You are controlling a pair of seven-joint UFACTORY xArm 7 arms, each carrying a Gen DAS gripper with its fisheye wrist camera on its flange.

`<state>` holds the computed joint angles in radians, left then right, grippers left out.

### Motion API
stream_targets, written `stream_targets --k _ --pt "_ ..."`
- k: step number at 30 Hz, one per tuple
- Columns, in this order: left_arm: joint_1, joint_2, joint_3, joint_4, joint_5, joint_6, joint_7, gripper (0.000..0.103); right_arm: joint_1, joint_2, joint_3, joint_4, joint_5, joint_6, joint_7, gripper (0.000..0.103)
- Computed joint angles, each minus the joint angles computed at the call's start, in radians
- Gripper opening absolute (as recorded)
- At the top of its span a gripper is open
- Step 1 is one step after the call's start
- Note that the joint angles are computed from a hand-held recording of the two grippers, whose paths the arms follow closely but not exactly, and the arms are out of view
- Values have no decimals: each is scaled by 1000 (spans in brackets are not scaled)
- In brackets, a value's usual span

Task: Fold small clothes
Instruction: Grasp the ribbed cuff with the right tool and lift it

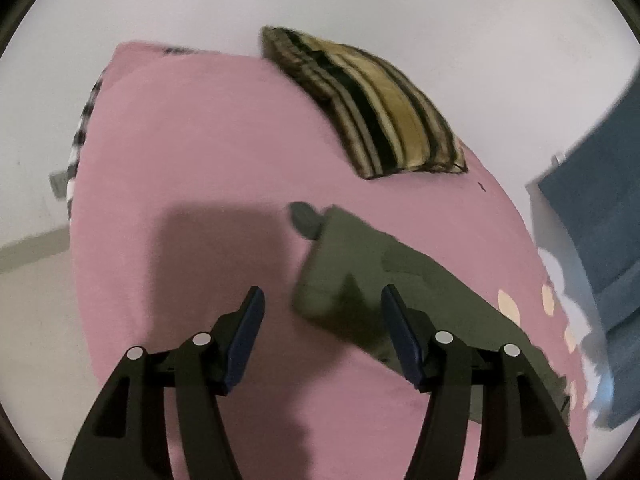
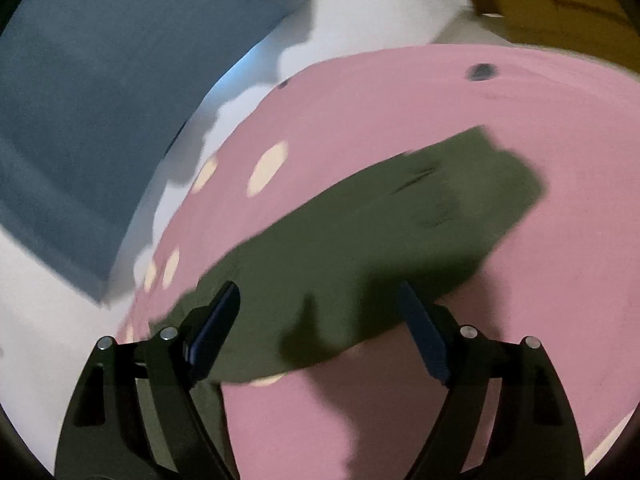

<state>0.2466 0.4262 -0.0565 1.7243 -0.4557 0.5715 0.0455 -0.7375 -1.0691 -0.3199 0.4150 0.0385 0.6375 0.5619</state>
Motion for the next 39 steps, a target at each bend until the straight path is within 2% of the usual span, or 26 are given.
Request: stream_targets --k 3,7,11,18,20,22,25,26,30,32,36,39 --pt "-56 -24 7 -26 67 -46 -8 73 -61 -14 -53 -17 10 -16 15 81" --pt "-118 -39 -6 -33 124 -84 -13 78 -138 5 -82 -30 20 -35 38 81" --pt "-148 -54 -44 -54 111 -92 25 79 -185 34 -98 -52 35 -70 58 81" --pt "-211 -44 -60 -60 111 -46 32 80 -96 108 -172 -46 111 -170 -61 79" --pt "-224 -50 -59 -70 114 -52 36 80 -74 162 -173 -21 125 -176 -90 67" --pt "-239 -48 -53 -69 129 -57 34 80 -73 228 -162 9 126 -167 -104 41" --pt "-247 -54 -51 -77 138 -62 38 80 -83 251 -147 16 135 -167 -115 31" --pt "-249 -53 -50 -75 141 -59 39 80 -83 251 -142 21 139 -159 -117 17" --pt "-252 -56 -49 -76 143 -63 37 80 -89 225 -106 41 136 -145 -111 14" --pt "-249 -62 -54 -82 133 -68 44 80 -60 206 -91 63 142 -150 -110 13" --pt "-246 -77 -66 -99 104 -80 62 80 42 195 -52 135 153 -170 -106 13" --pt "-236 -84 -84 -103 57 -71 88 80 159 233 -16 215 167 -204 -105 13"
